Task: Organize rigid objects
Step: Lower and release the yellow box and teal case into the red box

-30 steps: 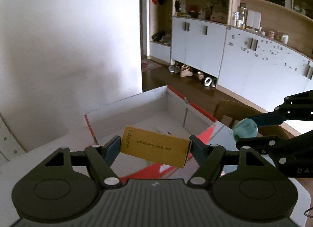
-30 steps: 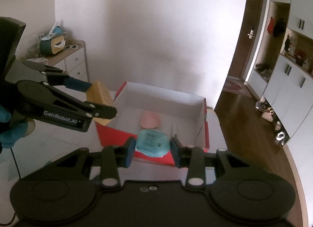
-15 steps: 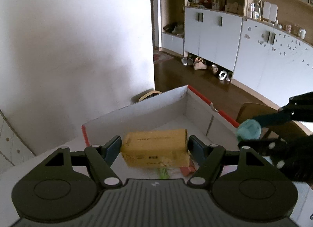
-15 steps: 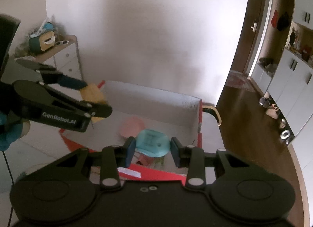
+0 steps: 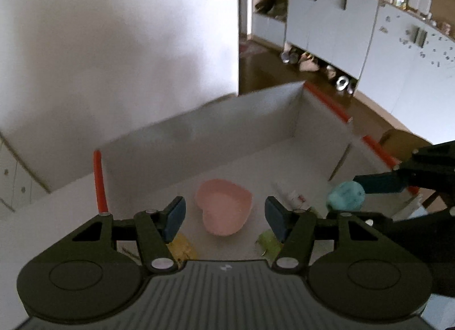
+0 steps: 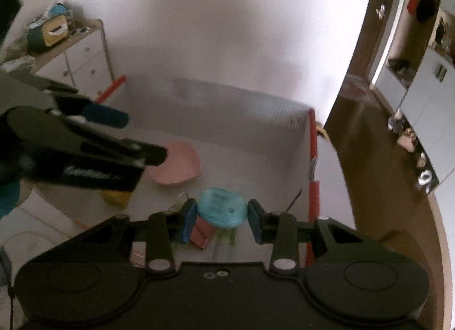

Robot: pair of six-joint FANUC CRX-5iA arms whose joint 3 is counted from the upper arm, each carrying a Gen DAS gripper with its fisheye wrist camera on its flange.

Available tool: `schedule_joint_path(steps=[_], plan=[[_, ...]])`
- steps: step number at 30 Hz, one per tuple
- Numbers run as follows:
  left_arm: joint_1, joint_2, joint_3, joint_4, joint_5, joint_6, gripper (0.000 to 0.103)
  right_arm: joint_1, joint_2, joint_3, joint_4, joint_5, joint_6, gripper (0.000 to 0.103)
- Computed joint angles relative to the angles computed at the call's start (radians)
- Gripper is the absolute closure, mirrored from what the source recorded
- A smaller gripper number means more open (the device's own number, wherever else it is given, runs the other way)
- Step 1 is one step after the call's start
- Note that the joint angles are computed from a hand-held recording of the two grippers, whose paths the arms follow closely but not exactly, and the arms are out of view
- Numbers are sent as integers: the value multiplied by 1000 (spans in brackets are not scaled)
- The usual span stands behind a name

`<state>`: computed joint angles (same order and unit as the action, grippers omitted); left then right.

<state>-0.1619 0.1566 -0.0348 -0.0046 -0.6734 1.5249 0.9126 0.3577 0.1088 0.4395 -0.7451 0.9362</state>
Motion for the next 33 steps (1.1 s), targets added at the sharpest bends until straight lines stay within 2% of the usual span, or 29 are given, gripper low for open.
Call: schedule_joint_path(steps=[5, 13, 22, 33], plan=[[7, 9, -8, -3, -20, 9, 41, -6, 51, 56, -33, -48, 12, 65], [9, 18, -14, 5, -26, -5, 41, 2, 64, 56, -37, -65, -13, 65], [15, 10, -33, 34, -3, -19, 41, -7, 35, 46, -55, -54, -27, 61], [16, -64, -85, 80, 29, -60, 41, 12, -35, -2, -16, -31, -97, 59]])
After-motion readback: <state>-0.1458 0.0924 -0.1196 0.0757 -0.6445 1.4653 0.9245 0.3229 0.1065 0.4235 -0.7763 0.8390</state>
